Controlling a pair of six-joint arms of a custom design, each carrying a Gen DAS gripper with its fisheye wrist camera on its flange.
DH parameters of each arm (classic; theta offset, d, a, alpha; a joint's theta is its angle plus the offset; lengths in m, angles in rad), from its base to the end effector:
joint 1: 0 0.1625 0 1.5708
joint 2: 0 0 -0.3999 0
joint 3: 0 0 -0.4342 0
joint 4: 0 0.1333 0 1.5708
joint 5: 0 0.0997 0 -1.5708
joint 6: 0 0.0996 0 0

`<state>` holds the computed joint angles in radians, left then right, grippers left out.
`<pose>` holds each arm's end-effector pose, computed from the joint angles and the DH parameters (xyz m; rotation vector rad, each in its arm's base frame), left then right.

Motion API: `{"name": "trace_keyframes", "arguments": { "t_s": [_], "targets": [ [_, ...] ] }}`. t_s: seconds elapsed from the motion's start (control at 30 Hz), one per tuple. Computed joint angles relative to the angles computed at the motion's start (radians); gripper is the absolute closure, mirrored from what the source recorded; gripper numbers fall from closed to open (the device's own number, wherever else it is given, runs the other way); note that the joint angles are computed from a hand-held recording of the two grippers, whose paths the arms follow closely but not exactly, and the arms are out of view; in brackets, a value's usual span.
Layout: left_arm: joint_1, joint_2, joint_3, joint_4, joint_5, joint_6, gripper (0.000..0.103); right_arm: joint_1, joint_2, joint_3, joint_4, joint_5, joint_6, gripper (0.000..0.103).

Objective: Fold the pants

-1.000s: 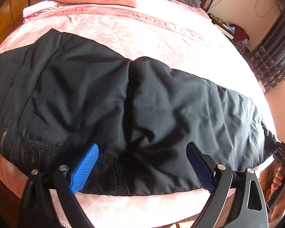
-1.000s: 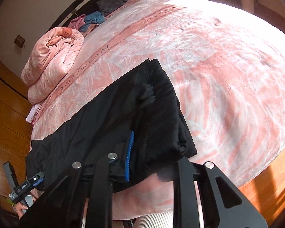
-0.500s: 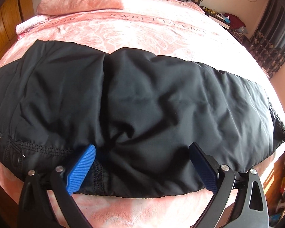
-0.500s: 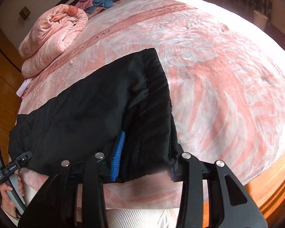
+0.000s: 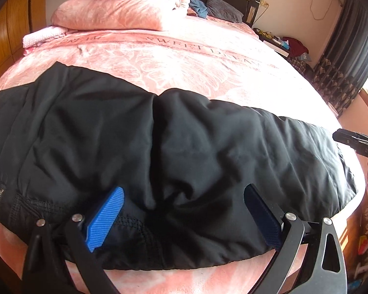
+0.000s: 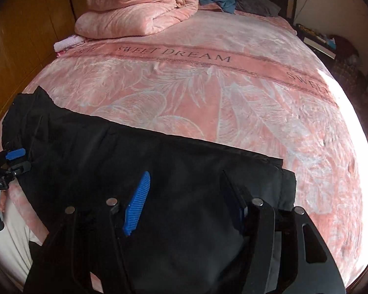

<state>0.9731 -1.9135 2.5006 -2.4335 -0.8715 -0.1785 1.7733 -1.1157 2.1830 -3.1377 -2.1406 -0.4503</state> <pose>-0.0303 -0.3953 0.2524 0.3987 2.4854 -0.6696 0.1811 -0.4865 0.1155 0.6169 -2.3977 0.5357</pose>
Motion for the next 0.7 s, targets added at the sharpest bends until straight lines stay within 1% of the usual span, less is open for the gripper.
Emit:
{"name": "trace_keyframes", "arguments": {
  "t_s": [0.03, 0.1, 0.2, 0.23, 0.3, 0.33, 0.37, 0.4, 0.43, 0.47, 0.5, 0.53, 0.6, 0.7],
  "targets": [
    [0.009, 0.008, -0.006, -0.002, 0.005, 0.013, 0.004, 0.003, 0.024, -0.039, 0.055, 0.018, -0.021, 0.036],
    [0.029, 0.007, -0.010, -0.018, 0.002, 0.050, 0.004, 0.012, 0.077, -0.115, 0.152, 0.025, -0.076, 0.031],
    [0.067, 0.006, -0.012, -0.064, -0.022, 0.104, 0.004, 0.022, 0.138, -0.209, 0.290, 0.032, -0.141, 0.031],
    [0.078, 0.011, -0.015, -0.081, -0.033, 0.118, 0.004, 0.024, 0.159, -0.235, 0.313, 0.024, -0.158, 0.031],
    [0.098, 0.015, -0.015, -0.113, -0.053, 0.149, 0.004, 0.014, 0.182, -0.283, 0.416, 0.046, -0.170, 0.031],
    [0.104, 0.017, -0.014, -0.126, -0.060, 0.166, 0.004, 0.011, 0.195, -0.303, 0.454, 0.045, -0.170, 0.034],
    [0.105, 0.016, -0.010, -0.136, -0.063, 0.180, 0.004, 0.009, 0.208, -0.323, 0.493, 0.039, -0.170, 0.040],
    [0.102, 0.012, -0.005, -0.141, -0.062, 0.188, 0.004, 0.008, 0.220, -0.334, 0.509, 0.029, -0.183, 0.054],
    [0.102, 0.012, -0.002, -0.147, -0.062, 0.197, 0.004, 0.011, 0.230, -0.334, 0.487, 0.014, -0.209, 0.072],
    [0.106, 0.013, -0.002, -0.154, -0.066, 0.207, 0.004, 0.015, 0.236, -0.337, 0.475, 0.006, -0.226, 0.085],
    [0.108, 0.012, 0.000, -0.161, -0.071, 0.213, 0.004, 0.018, 0.238, -0.335, 0.461, 0.004, -0.239, 0.100],
    [0.109, 0.009, 0.002, -0.167, -0.073, 0.215, 0.004, 0.022, 0.239, -0.335, 0.451, 0.001, -0.249, 0.102],
    [0.106, 0.006, 0.008, -0.178, -0.068, 0.207, 0.004, 0.028, 0.237, -0.330, 0.423, 0.007, -0.263, 0.103],
    [0.113, 0.008, 0.015, -0.221, -0.063, 0.197, 0.004, 0.025, 0.235, -0.313, 0.333, 0.026, -0.254, 0.103]
  ]
}}
